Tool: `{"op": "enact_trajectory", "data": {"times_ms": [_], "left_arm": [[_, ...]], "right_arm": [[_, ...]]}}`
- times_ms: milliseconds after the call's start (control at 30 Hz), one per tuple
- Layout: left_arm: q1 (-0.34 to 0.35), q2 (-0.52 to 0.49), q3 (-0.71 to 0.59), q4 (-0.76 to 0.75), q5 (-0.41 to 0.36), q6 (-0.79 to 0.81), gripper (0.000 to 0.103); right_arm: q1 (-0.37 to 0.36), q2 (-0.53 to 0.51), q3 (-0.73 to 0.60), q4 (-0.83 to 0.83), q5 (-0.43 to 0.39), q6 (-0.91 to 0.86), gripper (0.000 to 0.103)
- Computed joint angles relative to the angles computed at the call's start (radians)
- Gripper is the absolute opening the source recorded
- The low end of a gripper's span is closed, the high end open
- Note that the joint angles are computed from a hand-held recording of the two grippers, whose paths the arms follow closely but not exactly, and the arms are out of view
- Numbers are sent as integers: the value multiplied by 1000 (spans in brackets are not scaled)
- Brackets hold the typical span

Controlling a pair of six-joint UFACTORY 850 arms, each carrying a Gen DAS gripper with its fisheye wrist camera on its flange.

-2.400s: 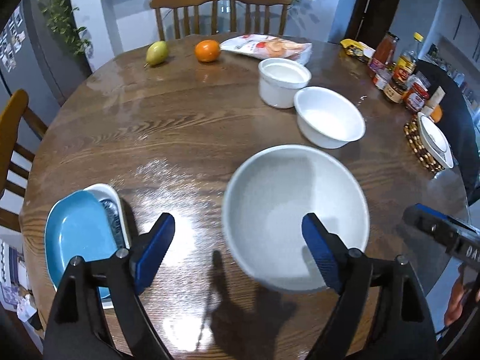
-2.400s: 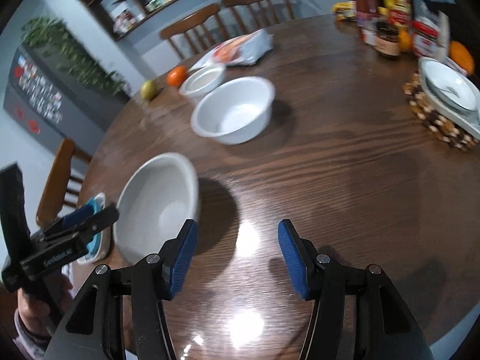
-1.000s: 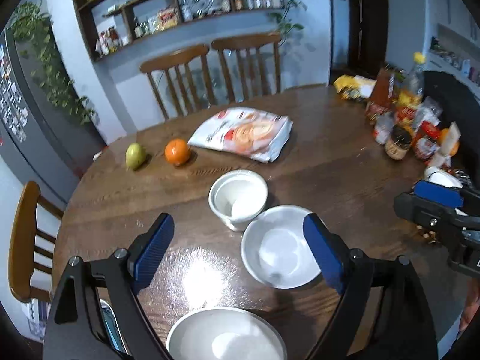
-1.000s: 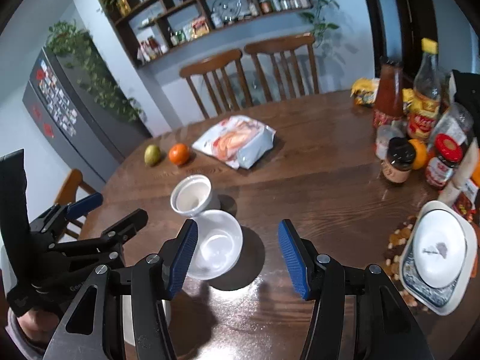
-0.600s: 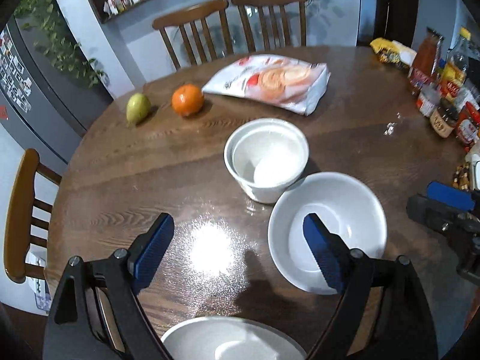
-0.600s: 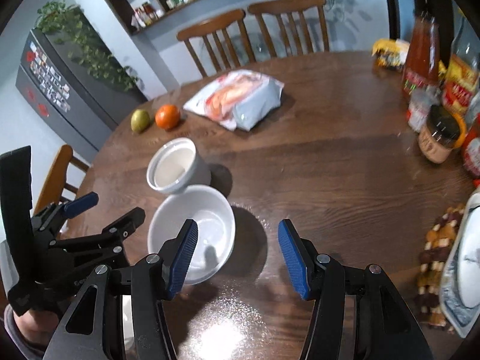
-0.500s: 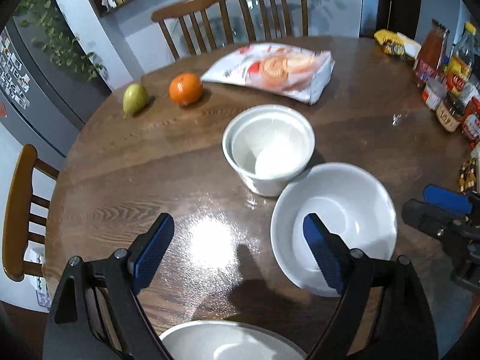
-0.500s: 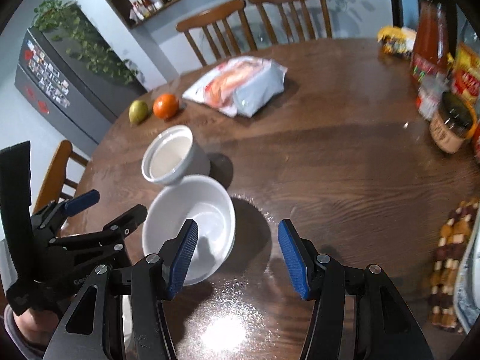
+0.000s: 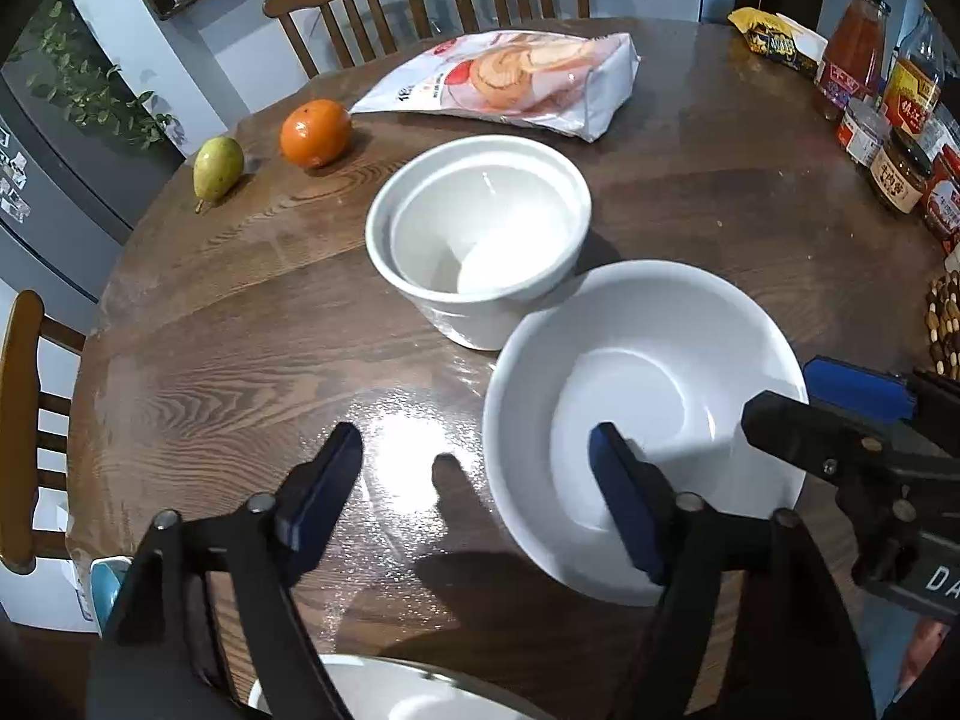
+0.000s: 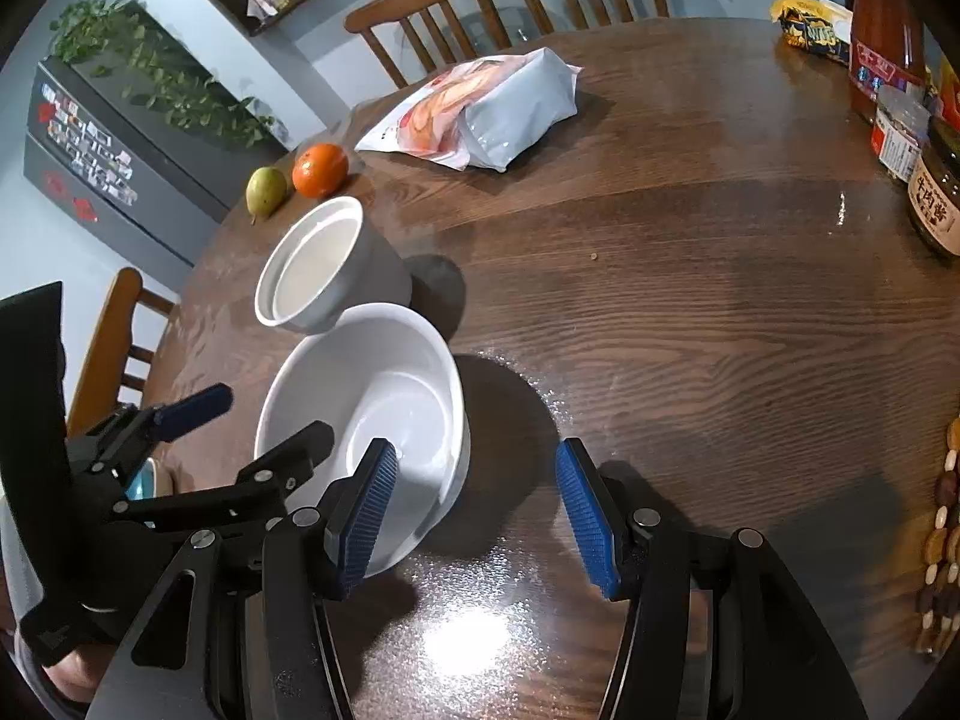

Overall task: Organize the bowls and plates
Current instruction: 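Move the left gripper to the rim of the other white bowl, then close the left gripper on the white bowl rim and lift it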

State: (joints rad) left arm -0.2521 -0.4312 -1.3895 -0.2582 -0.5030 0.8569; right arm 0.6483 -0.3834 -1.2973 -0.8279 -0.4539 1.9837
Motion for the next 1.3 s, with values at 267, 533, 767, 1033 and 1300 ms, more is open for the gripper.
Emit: {"op": "enact_trajectory", "data": {"times_ms": [267, 533, 767, 1033, 1300], "left_arm": [[-6, -11, -7, -18, -40, 34, 32], [-9, -18, -7, -14, -52, 34, 20], [-11, -11, 6, -22, -49, 46, 16], [-11, 1, 18, -35, -42, 57, 15], [-2, 56, 61, -129, -11, 152, 15]], "right_arm": [[-4, -13, -9, 34, 9, -29, 57], [-12, -23, 1, 34, 41, 13, 49], [-5, -29, -10, -7, 49, 29, 25], [7, -36, -22, -11, 29, 28, 21], [38, -16, -14, -78, -18, 99, 21]]}}
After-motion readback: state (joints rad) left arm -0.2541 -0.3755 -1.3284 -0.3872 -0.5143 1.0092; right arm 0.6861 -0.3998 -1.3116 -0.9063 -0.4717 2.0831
